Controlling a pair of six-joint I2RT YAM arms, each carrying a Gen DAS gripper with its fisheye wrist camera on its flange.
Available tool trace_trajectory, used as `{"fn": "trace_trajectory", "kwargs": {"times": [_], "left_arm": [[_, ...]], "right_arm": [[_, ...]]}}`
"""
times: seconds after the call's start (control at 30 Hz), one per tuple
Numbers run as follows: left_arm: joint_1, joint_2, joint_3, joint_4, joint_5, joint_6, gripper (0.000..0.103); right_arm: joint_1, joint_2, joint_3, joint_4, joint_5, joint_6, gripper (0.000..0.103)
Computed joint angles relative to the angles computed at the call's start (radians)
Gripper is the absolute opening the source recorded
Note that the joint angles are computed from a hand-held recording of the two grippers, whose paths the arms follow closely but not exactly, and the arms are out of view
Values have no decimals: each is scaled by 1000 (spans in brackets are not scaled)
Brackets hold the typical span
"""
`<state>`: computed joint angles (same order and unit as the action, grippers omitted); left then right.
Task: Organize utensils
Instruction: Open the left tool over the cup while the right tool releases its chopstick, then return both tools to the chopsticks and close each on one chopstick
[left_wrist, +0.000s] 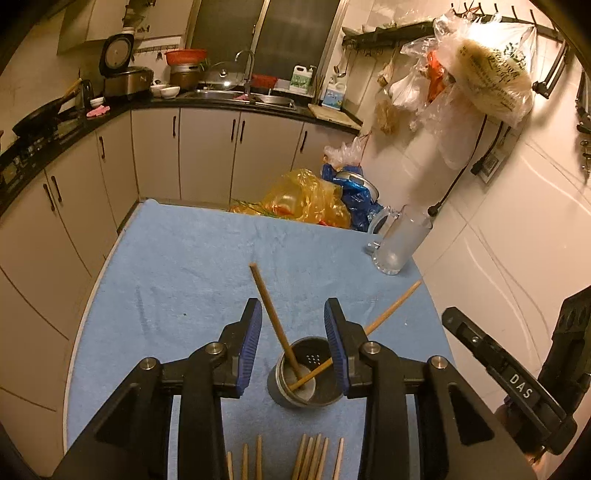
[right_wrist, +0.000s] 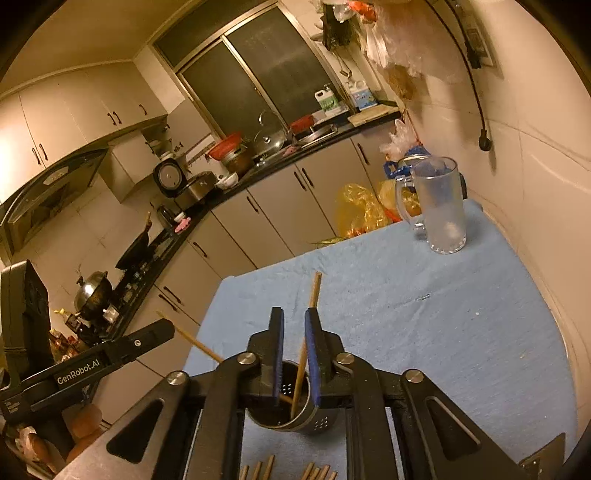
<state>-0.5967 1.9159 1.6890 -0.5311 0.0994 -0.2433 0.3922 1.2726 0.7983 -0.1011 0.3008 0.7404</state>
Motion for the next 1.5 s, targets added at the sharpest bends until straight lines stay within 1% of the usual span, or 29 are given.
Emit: {"fn": "trace_trajectory", "kwargs": {"times": [0.1,0.2,0.27,0.4,0.5,0.53,0.63,0.67,0.73,0.83,0.93,1.03,1.13,1.33,1.4,1.5], "left_arm": [[10,-76,-78,19,0,8,33],[24,-171,-200,53,-3,27,34],[39,-239,-303,78,4,34,34],[55,-348,-484,128,3,52,34],[61,-415,-631,190,-16,62,34],[61,-431,-678,213,-23,69,35],[68,-443,-796,270,-39,89,35],[79,-433,-824,284,-24,91,35],[100,-396,-852,299,8,89,35],[138,-324,-871,313,55,85,35],[145,-284,-874,313,72,90,35],[130,-254,-897,337,68,95,35],[96,-215,-881,338,47,93,35],[48,-145,-839,331,1,95,35],[40,-119,-823,329,-4,98,35],[38,-113,-819,338,-7,96,35]], "right_arm": [[42,-65,-25,-41,37,16,13],[108,-137,-77,-76,75,43,14],[158,-173,-123,-97,90,84,14],[250,-204,-213,-91,119,172,15],[361,-187,-255,-108,200,254,15],[419,-169,-261,-129,257,299,15],[544,-98,-260,-183,376,403,15],[563,-81,-264,-184,383,422,15],[592,-32,-282,-167,366,464,15],[588,14,-316,-122,317,507,15],[572,46,-354,-62,266,537,15],[570,84,-380,-6,234,561,15],[553,109,-395,36,196,553,15],[554,123,-394,46,192,563,15],[551,125,-394,49,190,561,18],[547,132,-391,54,180,559,18]]}}
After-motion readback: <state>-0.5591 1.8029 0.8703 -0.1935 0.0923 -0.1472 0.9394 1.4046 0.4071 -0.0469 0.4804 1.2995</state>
